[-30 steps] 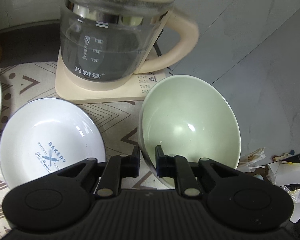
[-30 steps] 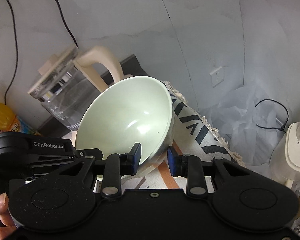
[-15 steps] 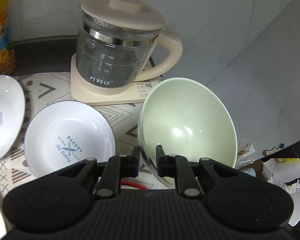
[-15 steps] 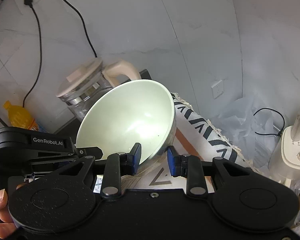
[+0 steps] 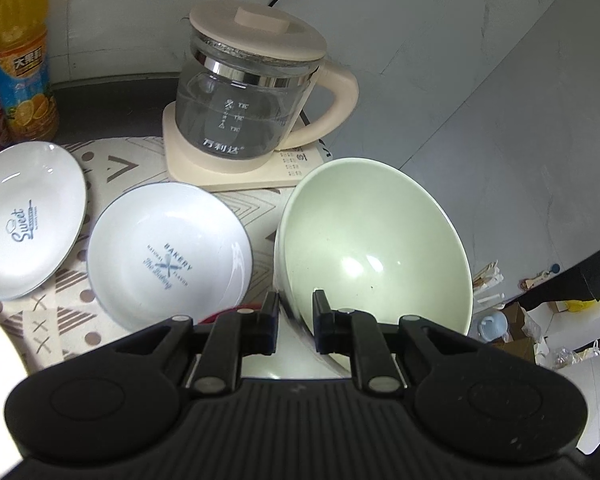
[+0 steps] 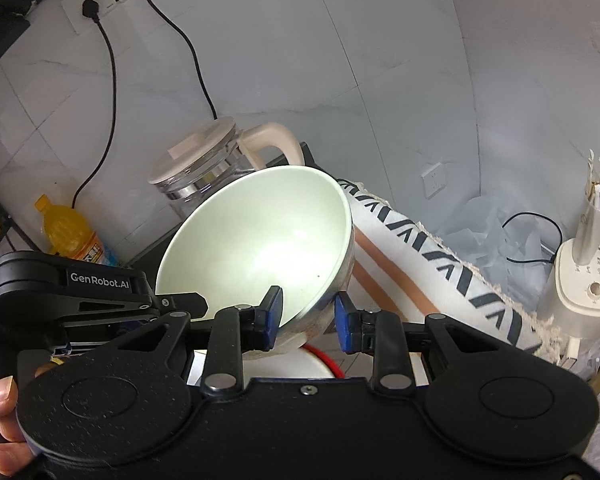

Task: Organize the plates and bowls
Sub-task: 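Carry the small pale green bowl and lower it into the stacked bowls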

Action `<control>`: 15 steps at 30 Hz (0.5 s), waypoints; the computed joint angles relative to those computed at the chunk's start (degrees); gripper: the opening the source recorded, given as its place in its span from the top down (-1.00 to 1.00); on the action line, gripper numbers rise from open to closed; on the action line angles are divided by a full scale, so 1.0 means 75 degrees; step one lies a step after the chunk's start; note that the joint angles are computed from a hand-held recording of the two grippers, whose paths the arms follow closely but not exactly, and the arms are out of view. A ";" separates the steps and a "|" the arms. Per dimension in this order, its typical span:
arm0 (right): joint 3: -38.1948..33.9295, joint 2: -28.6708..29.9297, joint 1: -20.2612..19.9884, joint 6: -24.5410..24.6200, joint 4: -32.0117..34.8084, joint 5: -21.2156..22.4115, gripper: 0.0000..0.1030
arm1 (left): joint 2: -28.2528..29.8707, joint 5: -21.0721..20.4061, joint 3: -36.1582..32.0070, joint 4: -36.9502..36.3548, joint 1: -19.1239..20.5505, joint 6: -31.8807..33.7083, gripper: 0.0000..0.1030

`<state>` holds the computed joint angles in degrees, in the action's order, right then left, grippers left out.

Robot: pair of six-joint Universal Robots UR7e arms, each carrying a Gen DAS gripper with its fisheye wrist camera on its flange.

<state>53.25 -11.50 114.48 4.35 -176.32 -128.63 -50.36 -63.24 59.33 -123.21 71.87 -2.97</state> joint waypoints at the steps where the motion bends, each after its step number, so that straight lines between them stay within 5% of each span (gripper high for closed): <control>1: 0.0078 -0.0029 0.0018 0.0031 -0.0040 -0.0022 0.46 | -0.0079 0.0001 0.0108 -0.0014 -0.0004 0.0009 0.71; 15: 0.1061 -0.0263 0.0308 0.0629 -0.0466 -0.0433 0.46 | -0.0953 -0.0139 0.1328 -0.0014 0.0088 -0.0052 0.68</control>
